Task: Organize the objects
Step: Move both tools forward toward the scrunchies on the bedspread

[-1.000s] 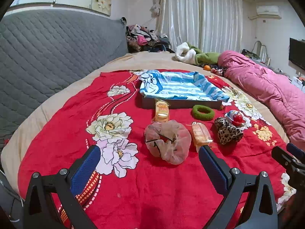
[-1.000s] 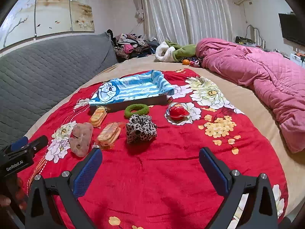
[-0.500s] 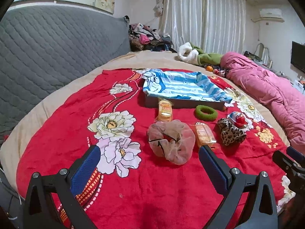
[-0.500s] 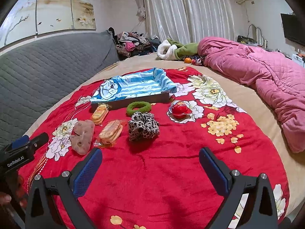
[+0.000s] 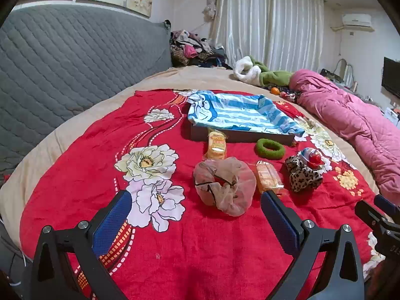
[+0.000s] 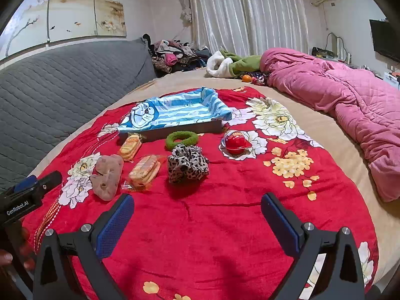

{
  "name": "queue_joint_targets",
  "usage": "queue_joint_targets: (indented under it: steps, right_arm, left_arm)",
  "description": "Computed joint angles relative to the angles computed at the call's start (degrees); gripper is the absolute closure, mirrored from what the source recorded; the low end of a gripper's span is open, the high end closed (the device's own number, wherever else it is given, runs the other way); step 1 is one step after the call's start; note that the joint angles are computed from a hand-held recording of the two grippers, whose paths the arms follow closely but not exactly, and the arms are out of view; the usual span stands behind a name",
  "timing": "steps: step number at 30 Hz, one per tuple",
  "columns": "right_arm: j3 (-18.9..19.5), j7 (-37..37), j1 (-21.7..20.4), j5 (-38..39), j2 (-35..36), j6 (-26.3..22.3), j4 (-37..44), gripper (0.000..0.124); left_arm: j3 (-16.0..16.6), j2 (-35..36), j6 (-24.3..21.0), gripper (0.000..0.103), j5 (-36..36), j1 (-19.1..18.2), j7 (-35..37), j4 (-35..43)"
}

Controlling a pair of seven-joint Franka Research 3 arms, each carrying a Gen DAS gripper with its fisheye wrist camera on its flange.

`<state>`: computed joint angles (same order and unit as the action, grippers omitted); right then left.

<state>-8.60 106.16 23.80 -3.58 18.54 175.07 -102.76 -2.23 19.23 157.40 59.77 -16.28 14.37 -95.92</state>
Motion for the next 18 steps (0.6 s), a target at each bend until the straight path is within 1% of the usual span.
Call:
queue_joint_targets:
  steps: [10, 11, 18]
  right_arm:
    - [0.0, -0.1, 0.0, -0.6, 0.3, -0.9, 0.5, 0.022]
    - [-0.5, 0.4, 0.4, -1.1, 0.4, -1.1, 0.6, 0.022]
    - [-0.6, 0.8, 0.6, -2.5, -0.6, -1.1, 0.3, 0.022]
  left_arm:
    - [-0.3, 0.1, -0.2, 0.0, -1.3, 0.2, 1.8, 0.1]
    - [-0.2, 0.2, -0.2, 0.0, -1.3, 0.1, 1.7, 0.2]
    - [-0.1, -0.3, -0.7, 0.0, -0.4, -0.4, 1.1, 0.2]
